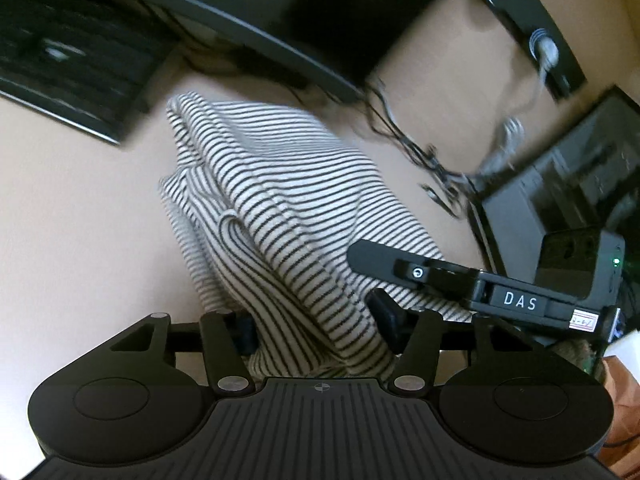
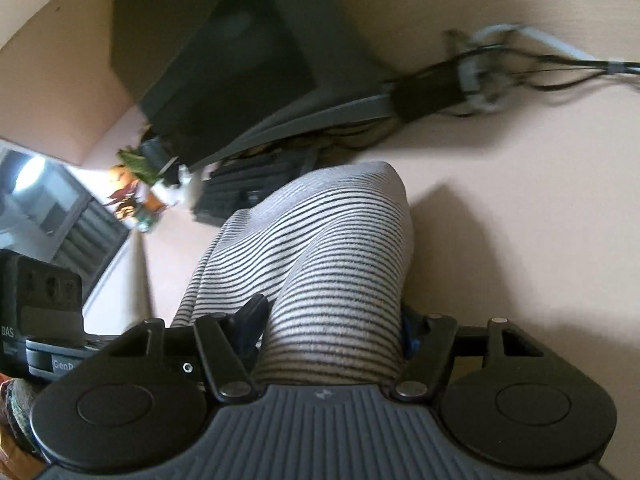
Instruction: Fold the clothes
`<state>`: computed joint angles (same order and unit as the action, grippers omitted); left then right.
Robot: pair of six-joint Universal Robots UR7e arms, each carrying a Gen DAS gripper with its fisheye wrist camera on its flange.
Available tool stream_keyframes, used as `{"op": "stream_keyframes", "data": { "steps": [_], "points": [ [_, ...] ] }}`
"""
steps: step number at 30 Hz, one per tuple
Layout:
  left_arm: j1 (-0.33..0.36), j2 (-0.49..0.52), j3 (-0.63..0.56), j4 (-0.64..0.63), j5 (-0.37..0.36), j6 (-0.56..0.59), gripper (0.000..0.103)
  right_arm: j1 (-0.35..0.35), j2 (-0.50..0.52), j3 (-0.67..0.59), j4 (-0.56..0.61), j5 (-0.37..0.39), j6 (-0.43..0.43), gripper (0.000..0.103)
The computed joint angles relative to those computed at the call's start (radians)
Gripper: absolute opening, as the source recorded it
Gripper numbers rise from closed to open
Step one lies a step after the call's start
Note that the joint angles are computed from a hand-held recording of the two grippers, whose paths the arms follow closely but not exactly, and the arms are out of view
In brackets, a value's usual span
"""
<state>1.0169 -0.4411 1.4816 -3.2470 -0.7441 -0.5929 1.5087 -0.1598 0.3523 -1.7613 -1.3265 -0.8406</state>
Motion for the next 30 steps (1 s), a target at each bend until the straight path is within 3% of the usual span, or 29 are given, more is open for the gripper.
{"op": "stream_keyframes", "data": {
  "steps": [4,9,15,19,22,23,24,25,26,27,30],
  "points": [
    [0.011,-0.062,0.092,-0.019,0.037,-0.033,0.061,0.027,0.031,0.010,-0.044,-0.008,0.009,0.065],
    [0.040,-0.087,0.143,-0.093,0.000,-0.006,0.064,0.038,0.045,0.024,-0.116,-0.050,0.018,0.068],
    [0.030,-0.133,0.179,-0.038,-0.008,0.028,0.070,0.042,-0.091,0.341,-0.419,-0.104,-0.090,0.079],
    [0.022,-0.171,0.224,-0.085,-0.016,0.061,0.074,0.035,-0.112,0.366,-0.423,-0.120,-0.013,0.084],
    [0.048,-0.183,0.233,-0.095,-0.087,0.012,0.080,0.024,-0.122,0.376,-0.409,-0.115,0.063,0.085],
    [0.057,-0.180,0.229,-0.092,-0.114,-0.007,0.080,0.024,-0.126,0.383,-0.413,-0.115,0.070,0.083],
    [0.063,-0.172,0.224,-0.084,-0.131,-0.015,0.080,0.027,-0.125,0.385,-0.414,-0.114,0.065,0.070],
    [0.068,-0.164,0.218,-0.076,-0.148,-0.023,0.077,0.029,-0.128,0.380,-0.397,-0.110,0.056,0.066],
    [0.072,-0.155,0.214,-0.100,-0.173,-0.014,0.068,0.035,-0.130,0.376,-0.393,-0.111,0.051,0.061],
    [0.076,-0.145,0.209,-0.122,-0.199,-0.005,0.067,0.043,-0.129,0.371,-0.402,-0.114,0.035,0.057],
    [0.076,-0.118,0.184,-0.190,-0.231,0.056,0.067,0.068,-0.122,0.348,-0.426,-0.127,-0.016,0.056]
  ]
}}
